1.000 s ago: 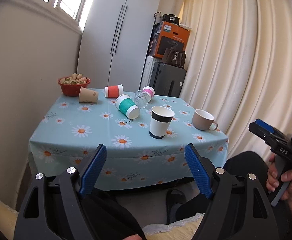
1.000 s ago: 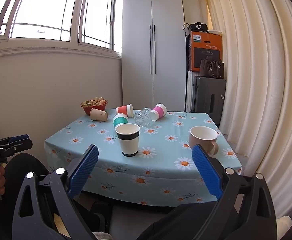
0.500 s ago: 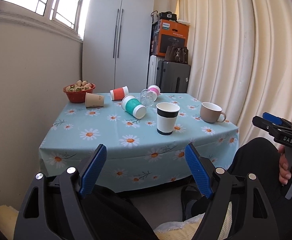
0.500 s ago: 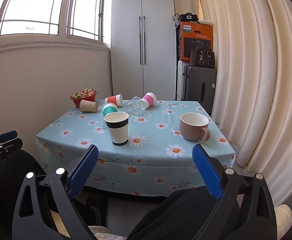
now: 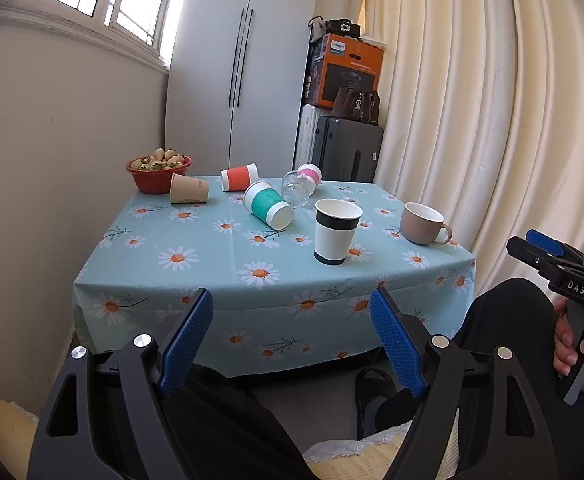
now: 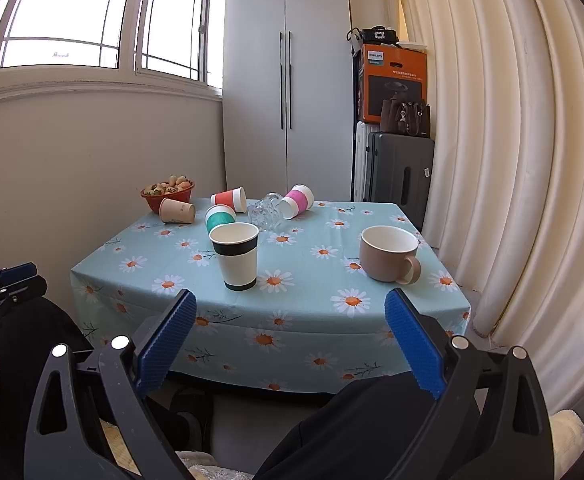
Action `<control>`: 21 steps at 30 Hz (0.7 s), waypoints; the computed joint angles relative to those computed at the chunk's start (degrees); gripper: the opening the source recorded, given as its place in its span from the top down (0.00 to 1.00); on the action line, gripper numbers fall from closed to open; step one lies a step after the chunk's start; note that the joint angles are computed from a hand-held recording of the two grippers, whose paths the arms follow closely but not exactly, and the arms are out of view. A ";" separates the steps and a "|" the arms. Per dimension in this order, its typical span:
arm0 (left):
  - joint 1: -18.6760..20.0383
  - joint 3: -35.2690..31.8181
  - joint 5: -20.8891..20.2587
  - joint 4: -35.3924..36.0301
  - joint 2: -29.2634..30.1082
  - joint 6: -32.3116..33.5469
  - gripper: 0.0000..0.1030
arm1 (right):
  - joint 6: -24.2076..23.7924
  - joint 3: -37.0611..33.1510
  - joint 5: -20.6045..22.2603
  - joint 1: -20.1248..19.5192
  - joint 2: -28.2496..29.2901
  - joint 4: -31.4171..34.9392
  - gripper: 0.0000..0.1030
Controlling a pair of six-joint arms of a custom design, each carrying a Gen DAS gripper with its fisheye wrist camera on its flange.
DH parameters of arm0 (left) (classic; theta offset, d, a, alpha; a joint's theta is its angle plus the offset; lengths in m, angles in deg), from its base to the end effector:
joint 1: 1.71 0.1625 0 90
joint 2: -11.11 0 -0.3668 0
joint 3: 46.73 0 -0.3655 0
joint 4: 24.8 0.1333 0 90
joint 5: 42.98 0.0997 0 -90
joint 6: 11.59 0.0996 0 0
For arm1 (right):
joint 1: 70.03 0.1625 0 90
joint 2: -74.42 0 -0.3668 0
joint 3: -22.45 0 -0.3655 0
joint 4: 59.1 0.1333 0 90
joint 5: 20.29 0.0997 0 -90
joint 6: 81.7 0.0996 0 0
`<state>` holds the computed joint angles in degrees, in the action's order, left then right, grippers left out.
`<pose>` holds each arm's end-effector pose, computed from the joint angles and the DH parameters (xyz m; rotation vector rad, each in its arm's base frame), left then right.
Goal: Flip cup upright
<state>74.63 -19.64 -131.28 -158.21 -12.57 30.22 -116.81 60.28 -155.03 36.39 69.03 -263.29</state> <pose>-0.0662 -0.8495 0.2759 1.2818 2.4701 -0.9724 0.2749 -0.7092 0.0894 0.2032 -1.8825 1.4040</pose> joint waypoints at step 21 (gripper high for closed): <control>-0.03 0.44 -0.01 0.49 -0.30 0.62 0.24 | 0.01 0.82 -0.06 -0.31 -0.27 -0.43 0.05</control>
<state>74.60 -19.21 -131.29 -157.71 -12.86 30.84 -116.81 61.10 -155.09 36.08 68.76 -263.72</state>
